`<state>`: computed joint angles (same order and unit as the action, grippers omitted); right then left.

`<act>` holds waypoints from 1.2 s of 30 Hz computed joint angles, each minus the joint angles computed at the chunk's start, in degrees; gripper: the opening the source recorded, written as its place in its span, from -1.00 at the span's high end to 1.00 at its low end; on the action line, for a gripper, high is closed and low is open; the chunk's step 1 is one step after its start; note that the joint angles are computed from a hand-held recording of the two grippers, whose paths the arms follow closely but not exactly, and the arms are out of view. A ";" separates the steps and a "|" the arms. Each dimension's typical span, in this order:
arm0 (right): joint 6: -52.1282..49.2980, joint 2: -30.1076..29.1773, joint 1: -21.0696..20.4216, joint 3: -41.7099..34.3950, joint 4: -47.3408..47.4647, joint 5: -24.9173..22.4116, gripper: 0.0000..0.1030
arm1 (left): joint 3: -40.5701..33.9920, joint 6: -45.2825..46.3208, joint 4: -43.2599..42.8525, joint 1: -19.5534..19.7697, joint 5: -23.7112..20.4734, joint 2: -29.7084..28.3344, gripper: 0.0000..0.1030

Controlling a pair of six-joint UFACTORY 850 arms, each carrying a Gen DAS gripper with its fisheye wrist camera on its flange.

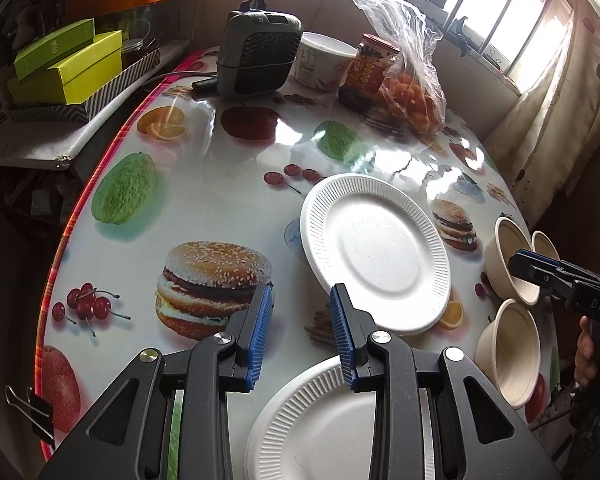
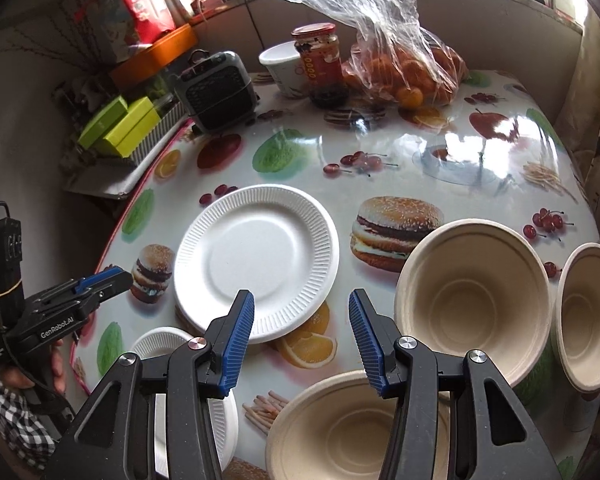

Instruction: Organize plates and bowls

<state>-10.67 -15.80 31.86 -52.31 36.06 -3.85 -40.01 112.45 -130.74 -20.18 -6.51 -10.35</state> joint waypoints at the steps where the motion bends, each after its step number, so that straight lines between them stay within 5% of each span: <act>1: -3.82 -0.82 -0.54 -0.92 3.42 -0.84 0.05 | -0.70 -3.12 2.89 0.12 0.04 -0.69 0.39; 10: -1.01 -6.99 -3.52 -7.82 -0.36 -5.95 0.05 | -5.77 -16.38 15.80 0.68 0.25 -5.83 0.39; 19: -7.47 -12.64 -4.79 -12.66 6.84 -11.40 0.05 | -8.12 -30.03 29.56 0.87 -0.23 -8.94 0.39; 36: -1.51 -17.38 -4.89 -16.84 2.32 -13.71 0.06 | -9.18 -35.50 35.04 1.42 -1.66 -10.73 0.39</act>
